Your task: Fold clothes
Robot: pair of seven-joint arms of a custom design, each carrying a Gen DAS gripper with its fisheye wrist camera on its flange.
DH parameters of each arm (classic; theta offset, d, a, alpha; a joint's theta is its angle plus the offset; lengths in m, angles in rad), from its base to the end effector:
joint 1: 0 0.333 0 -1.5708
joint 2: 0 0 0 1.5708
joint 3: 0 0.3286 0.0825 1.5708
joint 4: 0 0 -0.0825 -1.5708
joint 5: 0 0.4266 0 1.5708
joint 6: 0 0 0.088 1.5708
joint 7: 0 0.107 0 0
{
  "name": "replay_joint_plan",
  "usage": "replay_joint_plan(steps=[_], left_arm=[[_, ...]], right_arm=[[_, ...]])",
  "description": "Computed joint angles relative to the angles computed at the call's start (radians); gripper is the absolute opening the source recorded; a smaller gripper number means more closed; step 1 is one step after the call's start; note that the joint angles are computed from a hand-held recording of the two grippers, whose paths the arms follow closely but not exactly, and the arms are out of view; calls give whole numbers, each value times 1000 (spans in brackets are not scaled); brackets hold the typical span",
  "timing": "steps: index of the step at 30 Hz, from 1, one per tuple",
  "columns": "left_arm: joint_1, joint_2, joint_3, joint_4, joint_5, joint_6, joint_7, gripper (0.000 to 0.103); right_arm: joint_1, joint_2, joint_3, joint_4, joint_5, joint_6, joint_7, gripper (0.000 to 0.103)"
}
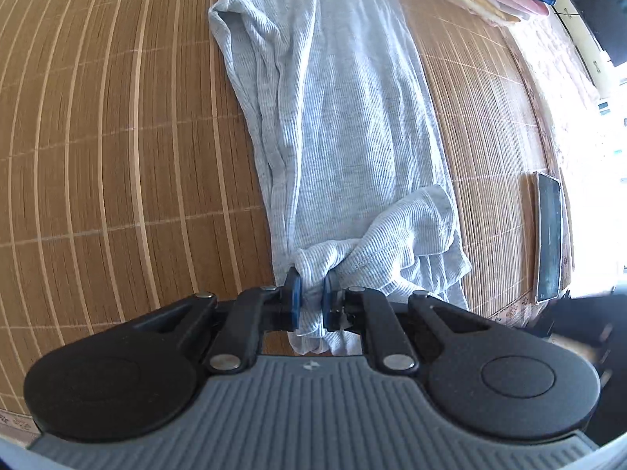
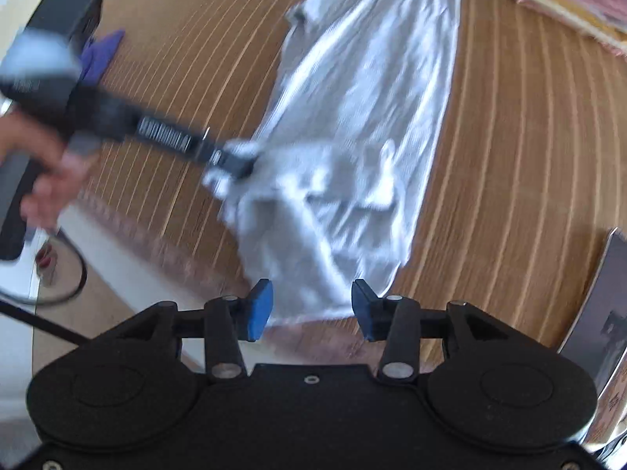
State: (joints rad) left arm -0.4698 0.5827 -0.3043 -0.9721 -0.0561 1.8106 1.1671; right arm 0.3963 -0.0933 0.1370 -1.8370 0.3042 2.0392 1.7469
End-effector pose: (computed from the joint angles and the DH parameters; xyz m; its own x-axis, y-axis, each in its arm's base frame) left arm 0.6093 -0.4914 0.5843 -0.2995 -0.9033 0.3072 -0.9520 0.2614 -0.1595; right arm 0.5084 0.3231 0.6008 0.2794 -0.9031 -0.3261 -0.9518 -0.2158 -0.2179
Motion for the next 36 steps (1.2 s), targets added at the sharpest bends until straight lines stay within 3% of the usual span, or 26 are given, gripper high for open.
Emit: replay_joint_plan(steps=[4, 8, 13, 17, 21, 25, 28, 29, 30, 33, 36], left_arm=[[11, 7, -9, 12, -18, -15, 35, 13], [32, 10, -16, 7, -56, -16, 60, 13], [51, 12, -14, -11, -90, -3, 35, 13], [56, 9, -17, -26, -102, 12, 25, 13], [54, -9, -20, -53, -102, 29, 23, 13], [64, -43, -25, -103, -120, 47, 9, 13], [77, -81, -34, -147, -144, 55, 15, 13], [81, -93, -40, -161, -155, 53, 26, 13], [85, -107, -46, -175, -167, 46, 42, 13], [95, -143, -69, -220, -220, 6, 96, 13], [85, -172, -78, -260, -242, -53, 146, 13]], right_arm=[[16, 7, 5, -50, 104, -10, 33, 46], [19, 2, 4, -106, 173, 159, 42, 43], [-14, -31, 19, -123, -122, 373, 200, 42], [-26, -21, 4, -73, -206, 285, 128, 47], [-22, 25, -13, -38, -125, 228, -14, 47], [-29, 45, -23, -29, 2, 189, 36, 47], [-13, 10, -4, -53, -46, 178, -12, 55], [-5, 0, 3, -58, -68, 170, -47, 67], [3, -5, 10, -58, -90, 143, -85, 72], [16, -7, 17, -50, -114, 52, -136, 71], [11, -30, 15, -67, -135, 11, -94, 71]])
